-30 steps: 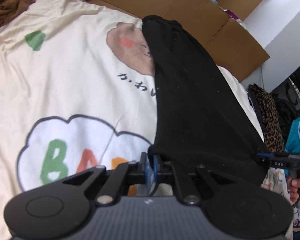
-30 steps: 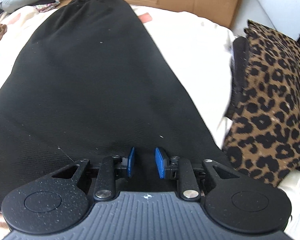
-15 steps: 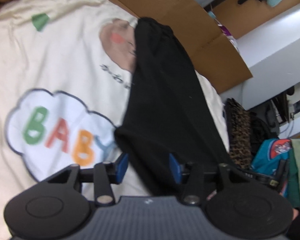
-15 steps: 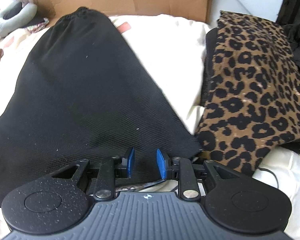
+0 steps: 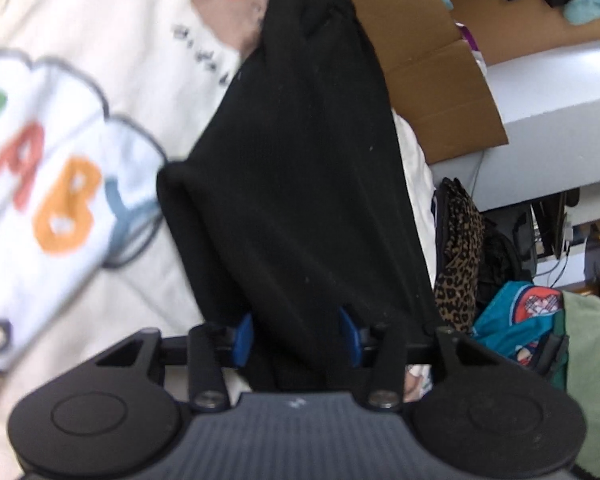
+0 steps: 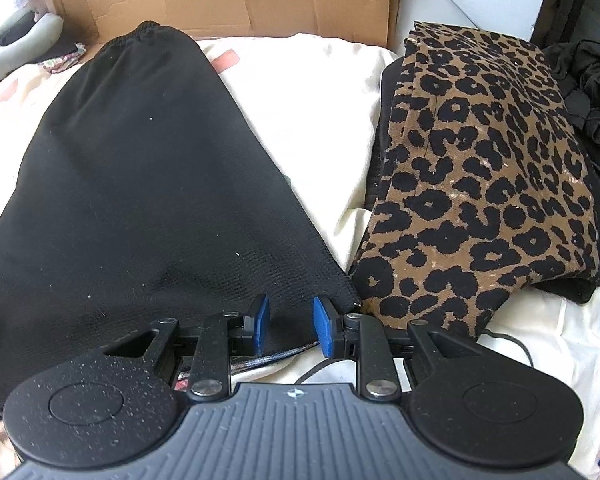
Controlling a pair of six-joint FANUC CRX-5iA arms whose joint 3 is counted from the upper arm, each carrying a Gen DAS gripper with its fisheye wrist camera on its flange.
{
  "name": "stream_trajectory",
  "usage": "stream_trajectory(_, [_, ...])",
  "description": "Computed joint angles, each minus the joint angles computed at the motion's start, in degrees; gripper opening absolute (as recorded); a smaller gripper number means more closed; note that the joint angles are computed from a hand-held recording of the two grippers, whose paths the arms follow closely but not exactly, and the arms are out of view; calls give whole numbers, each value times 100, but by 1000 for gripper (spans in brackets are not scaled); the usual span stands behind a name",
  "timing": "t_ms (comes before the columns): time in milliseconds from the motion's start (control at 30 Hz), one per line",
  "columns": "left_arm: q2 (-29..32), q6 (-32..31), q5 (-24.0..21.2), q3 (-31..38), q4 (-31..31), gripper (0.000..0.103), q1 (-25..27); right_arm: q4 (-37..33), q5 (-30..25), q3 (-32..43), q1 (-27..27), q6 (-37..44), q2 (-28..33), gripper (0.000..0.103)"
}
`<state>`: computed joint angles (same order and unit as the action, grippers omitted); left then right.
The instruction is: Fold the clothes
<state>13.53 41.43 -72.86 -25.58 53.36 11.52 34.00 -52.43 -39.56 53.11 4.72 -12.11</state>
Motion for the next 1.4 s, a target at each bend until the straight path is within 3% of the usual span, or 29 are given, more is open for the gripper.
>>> stream_trajectory(33, [38, 67, -70, 10, -52, 13, -1, 18, -11, -16, 7, 28, -9, 31])
stream_trajectory(67, [57, 119, -122, -3, -101, 7, 3, 30, -20, -30, 7, 37, -20, 31])
stream_trajectory(400, [-99, 183, -378, -151, -440, 9, 230, 89, -166, -98, 69, 56, -43, 30])
stream_trajectory(633, [-212, 163, -692, -72, -776, 49, 363, 79, -130, -102, 37, 101, -29, 30])
stream_trajectory(900, [-156, 0, -762, -381, -633, 50, 446, 73, -99, -103, 16, 123, -25, 30])
stream_trajectory(1100, [-65, -570, -879, -708, -350, 41, 552, 79, -64, -127, -3, 143, -36, 30])
stream_trajectory(1167, [-3, -618, -950, -804, -257, 33, 589, 68, -52, -116, -24, 117, -25, 30])
stream_trajectory(1333, [127, -699, -995, -1001, -35, 29, 684, 73, -43, -98, -40, 87, 8, 30])
stream_trajectory(1400, [184, -746, -992, -1070, 84, 19, 706, 82, -34, -108, -39, 69, 2, 30])
